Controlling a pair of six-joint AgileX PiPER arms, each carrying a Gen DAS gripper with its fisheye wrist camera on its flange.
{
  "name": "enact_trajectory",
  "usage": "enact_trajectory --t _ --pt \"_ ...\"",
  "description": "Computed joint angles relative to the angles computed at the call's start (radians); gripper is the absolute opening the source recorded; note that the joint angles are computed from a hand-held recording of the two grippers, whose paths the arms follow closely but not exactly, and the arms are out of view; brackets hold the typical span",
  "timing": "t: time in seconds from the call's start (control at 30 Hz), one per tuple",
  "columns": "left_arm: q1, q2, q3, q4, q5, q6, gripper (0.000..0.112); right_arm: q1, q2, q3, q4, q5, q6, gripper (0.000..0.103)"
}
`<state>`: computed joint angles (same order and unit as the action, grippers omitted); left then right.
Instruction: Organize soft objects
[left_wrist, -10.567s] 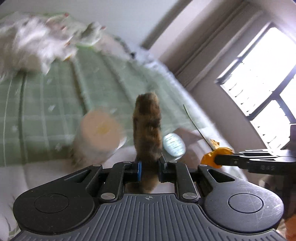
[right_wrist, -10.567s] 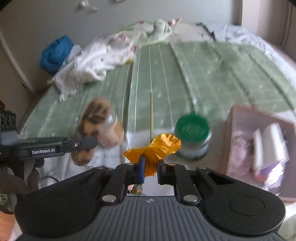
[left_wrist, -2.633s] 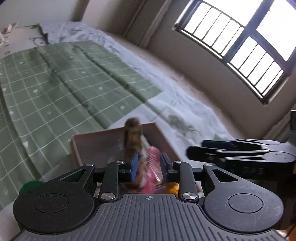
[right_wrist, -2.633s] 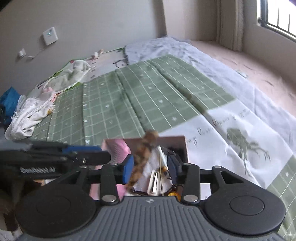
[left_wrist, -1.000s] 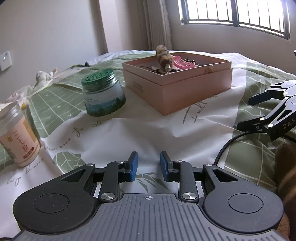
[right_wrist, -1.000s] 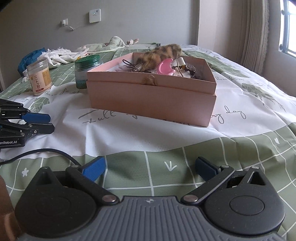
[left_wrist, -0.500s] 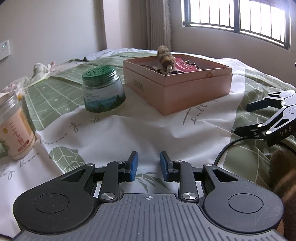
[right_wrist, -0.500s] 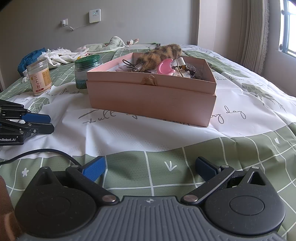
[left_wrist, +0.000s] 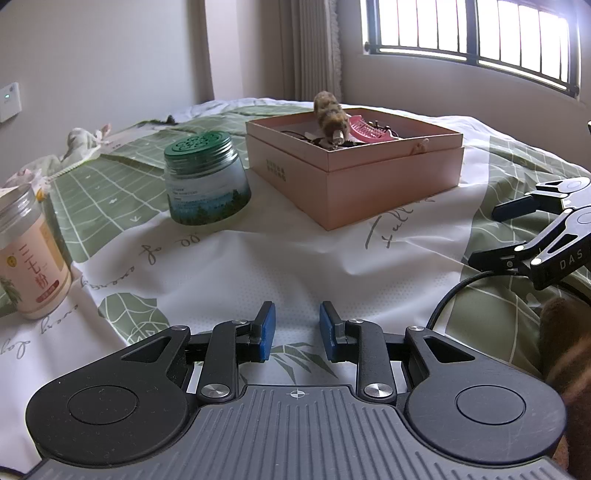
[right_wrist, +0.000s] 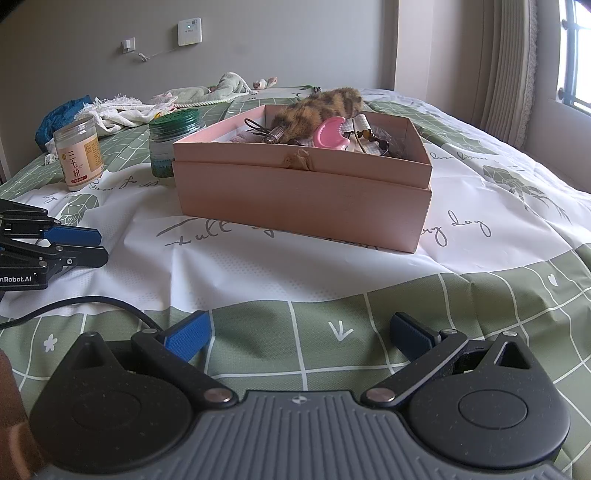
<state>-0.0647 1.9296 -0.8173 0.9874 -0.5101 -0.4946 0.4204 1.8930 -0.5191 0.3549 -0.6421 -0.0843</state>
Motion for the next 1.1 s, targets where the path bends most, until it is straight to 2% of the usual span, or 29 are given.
enact_trajectory --t 1.1 --pt "0.002 -0.001 -0.001 0.002 0.0 0.004 0.029 -0.001 0.0 0.0 -0.001 0.0 0.001 0.103"
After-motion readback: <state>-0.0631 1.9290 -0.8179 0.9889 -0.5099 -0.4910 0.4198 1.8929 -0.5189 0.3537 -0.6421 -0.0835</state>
